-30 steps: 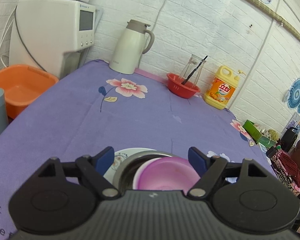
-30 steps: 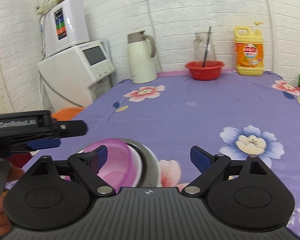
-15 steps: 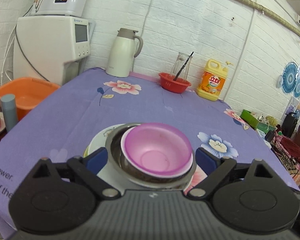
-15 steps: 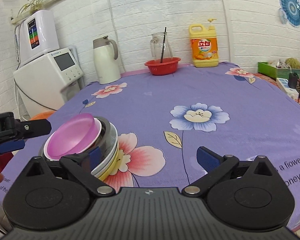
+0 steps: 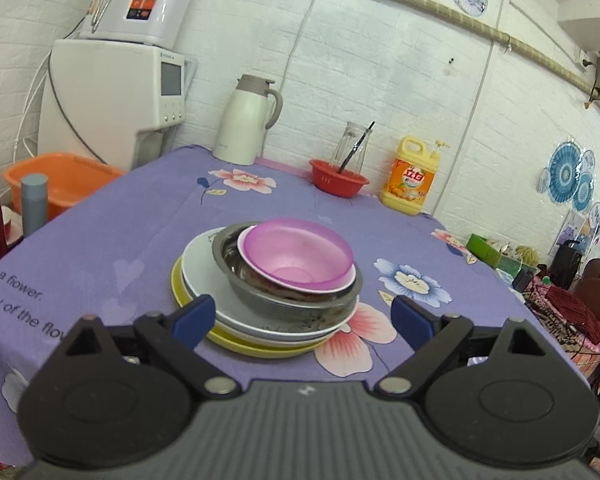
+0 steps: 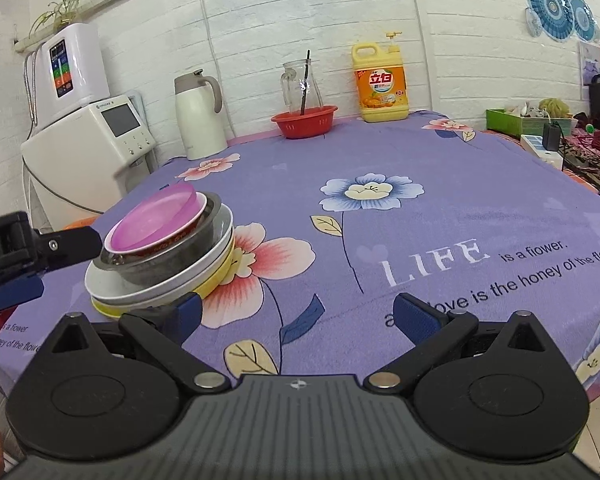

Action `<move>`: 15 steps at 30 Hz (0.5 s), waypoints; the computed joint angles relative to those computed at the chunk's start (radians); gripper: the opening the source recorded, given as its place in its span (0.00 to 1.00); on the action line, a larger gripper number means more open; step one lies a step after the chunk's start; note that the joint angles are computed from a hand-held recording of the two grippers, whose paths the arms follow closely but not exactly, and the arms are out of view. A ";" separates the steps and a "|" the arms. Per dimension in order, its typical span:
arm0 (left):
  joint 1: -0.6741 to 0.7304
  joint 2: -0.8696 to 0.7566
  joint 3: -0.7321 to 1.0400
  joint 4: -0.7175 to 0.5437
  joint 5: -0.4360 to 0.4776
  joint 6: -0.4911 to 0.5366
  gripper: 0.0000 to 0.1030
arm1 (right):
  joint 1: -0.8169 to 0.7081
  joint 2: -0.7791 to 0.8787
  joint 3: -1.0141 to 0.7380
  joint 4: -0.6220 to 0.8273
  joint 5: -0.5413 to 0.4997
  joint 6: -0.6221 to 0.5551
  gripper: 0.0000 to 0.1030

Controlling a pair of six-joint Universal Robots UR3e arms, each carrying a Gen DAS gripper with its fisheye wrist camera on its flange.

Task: Organize plates and bowls

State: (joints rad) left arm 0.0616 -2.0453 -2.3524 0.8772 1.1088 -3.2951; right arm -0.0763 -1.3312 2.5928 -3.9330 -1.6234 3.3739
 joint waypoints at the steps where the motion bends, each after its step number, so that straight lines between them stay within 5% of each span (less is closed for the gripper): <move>1: 0.002 -0.001 -0.010 0.015 -0.010 -0.002 0.90 | -0.001 0.010 0.017 -0.037 0.000 -0.006 1.00; 15: -0.064 0.000 -0.015 0.074 0.071 0.030 0.90 | -0.014 -0.015 0.047 -0.098 -0.027 -0.006 1.00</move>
State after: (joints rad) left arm -0.0029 -2.0453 -2.3672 0.9508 1.1798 -3.2655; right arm -0.0904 -1.3465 2.6400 -4.0310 -1.6501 3.3682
